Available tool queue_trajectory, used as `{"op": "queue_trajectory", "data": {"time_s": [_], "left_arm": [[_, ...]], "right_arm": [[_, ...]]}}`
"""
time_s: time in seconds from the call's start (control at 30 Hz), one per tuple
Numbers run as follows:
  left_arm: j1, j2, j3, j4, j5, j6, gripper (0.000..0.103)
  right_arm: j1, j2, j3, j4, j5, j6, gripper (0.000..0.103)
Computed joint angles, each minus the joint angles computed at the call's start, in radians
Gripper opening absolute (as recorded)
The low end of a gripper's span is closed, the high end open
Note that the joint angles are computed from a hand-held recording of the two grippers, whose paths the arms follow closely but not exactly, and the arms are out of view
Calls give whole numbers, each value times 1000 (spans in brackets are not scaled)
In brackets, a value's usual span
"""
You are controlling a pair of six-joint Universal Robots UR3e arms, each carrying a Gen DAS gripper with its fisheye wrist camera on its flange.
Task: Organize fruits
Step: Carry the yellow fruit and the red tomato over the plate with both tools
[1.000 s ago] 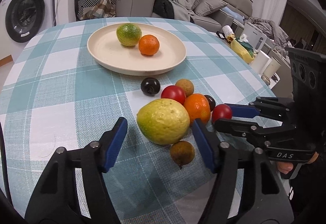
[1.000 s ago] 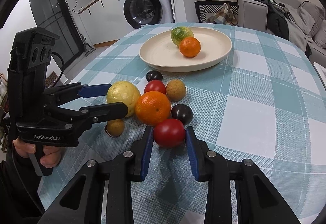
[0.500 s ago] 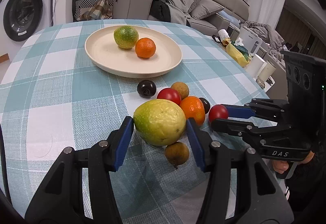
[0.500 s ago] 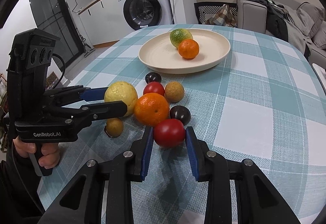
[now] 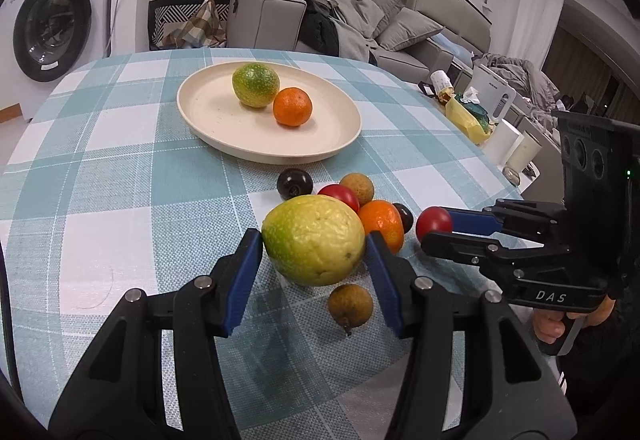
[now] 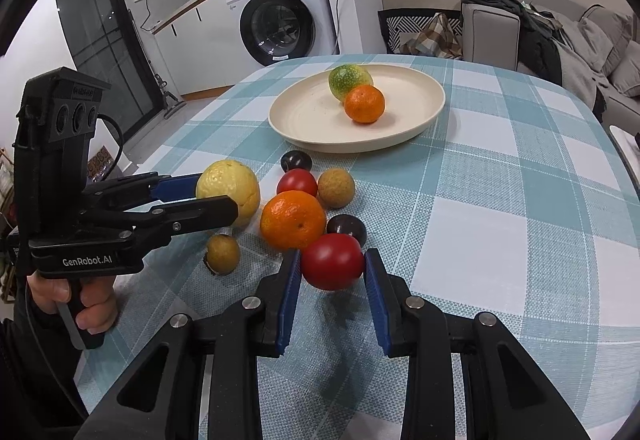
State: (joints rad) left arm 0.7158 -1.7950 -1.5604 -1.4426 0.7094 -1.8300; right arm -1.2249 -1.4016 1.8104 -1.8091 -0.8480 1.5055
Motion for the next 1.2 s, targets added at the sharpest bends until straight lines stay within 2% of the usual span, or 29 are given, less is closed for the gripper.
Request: {"op": "queue_trajectory", "data": {"time_s": [0.37,0.67,1.2], "left_arm": [[14,34,-43,91,-35,-46,51],[11,34,-23,124,-74,-90,51],[-29,-31,56,306,-105,-282,51]], "right_arm": [[-18,-7,-16,55,70,-47,33],[0,0,-56,51,123,-15,33],[61,38,-151,28,199,93,33]]}}
